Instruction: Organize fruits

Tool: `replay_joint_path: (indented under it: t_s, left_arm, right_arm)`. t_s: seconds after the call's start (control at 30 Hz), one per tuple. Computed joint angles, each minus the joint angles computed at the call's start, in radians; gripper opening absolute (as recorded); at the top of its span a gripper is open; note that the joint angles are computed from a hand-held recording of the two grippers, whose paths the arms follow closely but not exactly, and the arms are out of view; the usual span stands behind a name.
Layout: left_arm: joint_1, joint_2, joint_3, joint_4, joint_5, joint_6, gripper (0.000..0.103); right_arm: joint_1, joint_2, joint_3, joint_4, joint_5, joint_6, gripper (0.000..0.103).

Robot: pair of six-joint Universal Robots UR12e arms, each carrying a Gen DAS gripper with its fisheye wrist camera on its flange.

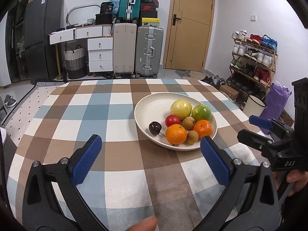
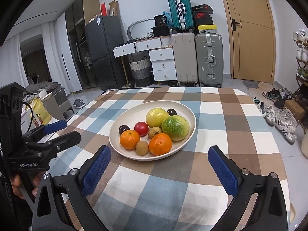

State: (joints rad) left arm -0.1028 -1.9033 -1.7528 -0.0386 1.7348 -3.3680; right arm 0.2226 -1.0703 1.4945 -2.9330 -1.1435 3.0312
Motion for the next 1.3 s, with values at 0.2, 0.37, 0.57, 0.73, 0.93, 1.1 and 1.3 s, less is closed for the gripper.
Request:
replay_joint_path:
  t_s: [0.2, 0.37, 0.57, 0.73, 0.93, 1.1, 1.3]
  left_arm:
    - [-0.007, 0.001, -0.028, 0.063, 0.028, 0.001, 0.102]
    - [-0.008, -0.006, -0.041, 0.112, 0.038, -0.018, 0.102]
    - [-0.015, -0.013, -0.049, 0.15, 0.044, 0.009, 0.102]
    - [-0.02, -0.016, -0.045, 0.154, 0.052, 0.021, 0.102]
    - [-0.024, -0.015, -0.047, 0.166, 0.06, 0.029, 0.102]
    - [-0.022, -0.014, -0.048, 0.167, 0.061, 0.022, 0.102]
    - [-0.021, -0.013, -0.05, 0.163, 0.054, 0.021, 0.102]
  right_arm:
    - [0.002, -0.007, 0.034, -0.056, -0.015, -0.023, 0.102]
    - [-0.007, -0.008, 0.061, -0.155, 0.017, 0.0, 0.102]
    - [-0.01, -0.012, 0.074, -0.203, 0.022, 0.006, 0.102]
    - [-0.01, -0.013, 0.08, -0.226, 0.014, 0.011, 0.102]
    - [-0.004, -0.018, 0.093, -0.26, -0.004, -0.007, 0.103]
    - [-0.002, -0.017, 0.094, -0.267, -0.006, -0.014, 0.103]
    - [0.0, -0.02, 0.1, -0.281, -0.005, -0.026, 0.103]
